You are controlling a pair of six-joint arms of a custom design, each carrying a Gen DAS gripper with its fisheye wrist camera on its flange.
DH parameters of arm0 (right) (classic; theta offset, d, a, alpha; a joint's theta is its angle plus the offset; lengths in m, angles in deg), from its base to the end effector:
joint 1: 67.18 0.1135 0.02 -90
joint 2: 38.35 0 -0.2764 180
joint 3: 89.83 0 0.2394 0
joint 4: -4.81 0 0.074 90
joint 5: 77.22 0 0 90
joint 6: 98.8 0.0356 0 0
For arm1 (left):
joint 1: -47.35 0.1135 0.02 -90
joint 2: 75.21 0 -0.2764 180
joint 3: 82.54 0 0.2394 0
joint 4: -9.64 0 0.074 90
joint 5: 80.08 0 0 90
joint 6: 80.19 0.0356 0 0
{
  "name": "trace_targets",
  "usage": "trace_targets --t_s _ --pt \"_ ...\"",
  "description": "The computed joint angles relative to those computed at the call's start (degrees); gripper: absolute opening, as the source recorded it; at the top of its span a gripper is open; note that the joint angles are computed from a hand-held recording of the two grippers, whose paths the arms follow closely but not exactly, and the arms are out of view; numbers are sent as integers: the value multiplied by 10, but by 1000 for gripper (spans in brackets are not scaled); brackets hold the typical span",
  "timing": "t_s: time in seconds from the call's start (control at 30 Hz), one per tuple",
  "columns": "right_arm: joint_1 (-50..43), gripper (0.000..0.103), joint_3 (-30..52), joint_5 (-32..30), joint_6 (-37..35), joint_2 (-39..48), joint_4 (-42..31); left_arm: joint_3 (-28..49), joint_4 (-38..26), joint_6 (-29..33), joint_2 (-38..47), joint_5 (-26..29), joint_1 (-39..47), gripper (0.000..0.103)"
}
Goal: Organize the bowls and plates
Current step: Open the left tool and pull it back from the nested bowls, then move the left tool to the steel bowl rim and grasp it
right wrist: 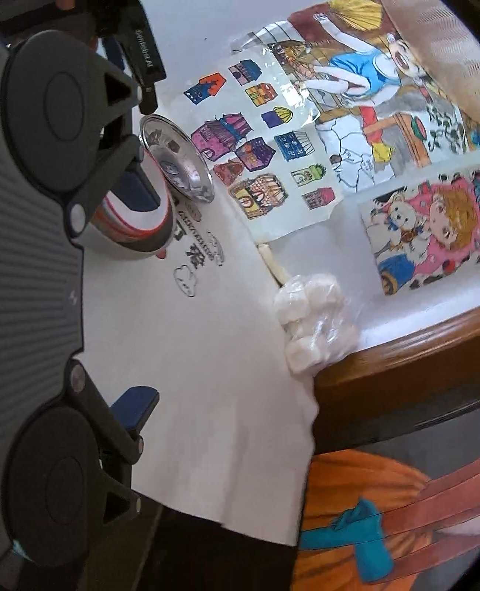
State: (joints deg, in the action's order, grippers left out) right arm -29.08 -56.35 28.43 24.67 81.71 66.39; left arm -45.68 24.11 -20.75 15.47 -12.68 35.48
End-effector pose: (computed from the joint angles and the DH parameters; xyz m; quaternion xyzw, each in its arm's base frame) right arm 0.2191 0.1596 0.0680 0.0393 0.8378 0.2181 0.4990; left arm 0.2448 -0.0375 0.1289 -0.2266 0.8610 0.0133 0.4551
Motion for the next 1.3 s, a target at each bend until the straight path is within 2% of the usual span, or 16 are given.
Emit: trace_targets --t_s 0.17,0.23,0.33,0.47,0.6,0.77,0.9,1.03,1.13,1.3 --pt "14 103 -17 7 5 -18 -6 -10 -24 -1 -25 -9 -6 102" --pt "25 103 -21 17 4 -38 -33 -16 -38 1 -38 -3 -4 102" --pt "43 103 -29 37 8 -61 -61 -19 -77 16 -66 38 10 102" --pt "57 103 -43 53 15 -63 -55 -21 -117 28 -85 91 34 102" --pt "49 103 -48 47 33 -56 -58 0 -151 37 -70 112 42 102" --pt "34 103 -26 33 17 -63 -104 43 -182 51 -43 147 47 102" --pt "17 103 10 20 -14 -84 -175 85 -216 63 -22 187 64 102" --pt "-16 103 62 -37 -59 -111 -279 133 -261 90 5 209 79 102" --pt "-39 103 102 -61 -94 -127 -356 159 -288 108 23 213 83 102" --pt "-71 103 156 -107 -133 -135 -444 171 -295 119 31 198 78 102"
